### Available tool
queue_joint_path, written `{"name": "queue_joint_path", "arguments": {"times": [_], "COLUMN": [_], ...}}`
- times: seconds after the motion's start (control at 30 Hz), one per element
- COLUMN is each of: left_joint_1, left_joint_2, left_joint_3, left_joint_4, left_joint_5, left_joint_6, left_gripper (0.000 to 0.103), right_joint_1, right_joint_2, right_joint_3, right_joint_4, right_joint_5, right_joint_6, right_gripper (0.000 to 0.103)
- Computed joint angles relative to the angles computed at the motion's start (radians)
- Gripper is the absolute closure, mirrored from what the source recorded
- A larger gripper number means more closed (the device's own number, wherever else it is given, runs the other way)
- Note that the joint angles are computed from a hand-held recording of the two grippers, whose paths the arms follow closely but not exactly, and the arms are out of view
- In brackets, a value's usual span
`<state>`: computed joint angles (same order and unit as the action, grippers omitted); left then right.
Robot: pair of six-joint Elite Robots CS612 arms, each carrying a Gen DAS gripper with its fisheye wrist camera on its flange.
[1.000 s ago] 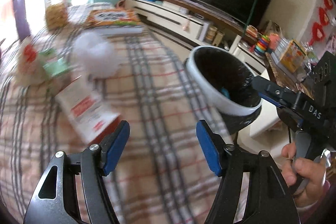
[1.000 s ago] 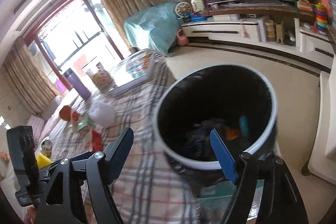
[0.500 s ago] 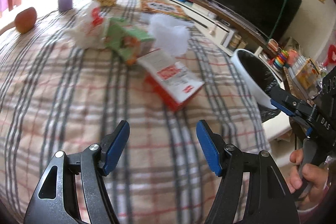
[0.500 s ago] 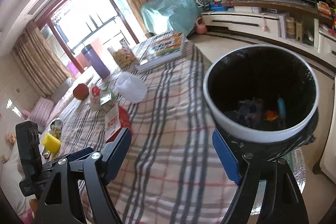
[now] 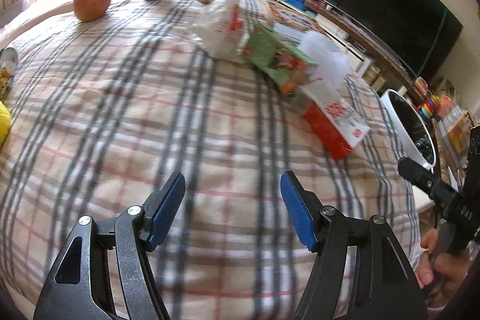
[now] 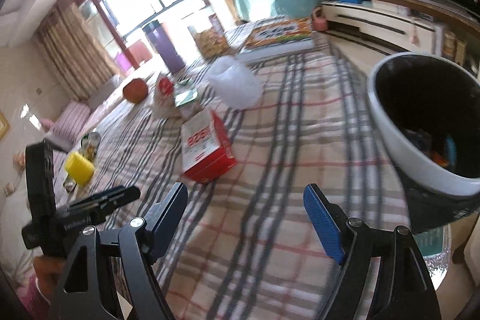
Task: Collect trash
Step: 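Move both open tools back toward the remaining items on the bed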
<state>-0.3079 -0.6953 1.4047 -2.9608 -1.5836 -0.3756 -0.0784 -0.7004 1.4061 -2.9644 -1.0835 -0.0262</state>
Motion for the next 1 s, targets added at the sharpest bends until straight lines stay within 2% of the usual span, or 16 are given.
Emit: {"name": "queue_joint_path", "arguments": {"times": [0.23, 0.47, 0.6, 0.67, 0.83, 1.0], "left_joint_1": [0.017, 0.03, 0.044, 0.051, 0.068, 0.072], "left_joint_2": [0.012, 0.045, 0.078, 0.097, 0.149, 0.192], "left_joint_3": [-0.024, -0.092, -0.163, -0.202, -0.313, -0.393], "left_joint_4": [0.019, 0.06, 0.091, 0.11, 0.163, 0.166], "left_joint_5": [0.015, 0.024, -0.001, -0.01, -0.05, -0.091], "left_joint_6": [0.0, 0.03, 0.052, 0.056, 0.041, 0.056], "left_gripper": [0.036, 0.036, 0.034, 0.029, 0.029, 0.029], "right_joint_1": [0.031, 0.046, 0.053, 0.055, 0.061, 0.063], "right_joint_2": [0.024, 0.054, 0.075, 0.086, 0.112, 0.13], "right_joint_3": [-0.052, -0.114, -0.157, -0.18, -0.23, -0.26], "right_joint_4": [0.064, 0.118, 0.152, 0.17, 0.208, 0.236], "right_joint_5": [-0.009, -0.016, -0.016, -0.016, -0.017, -0.013], "right_joint_6": [-0.099, -0.138, -0.156, -0.161, -0.176, -0.18], "right_gripper": [0.022, 0.022, 0.022, 0.022, 0.022, 0.022]}}
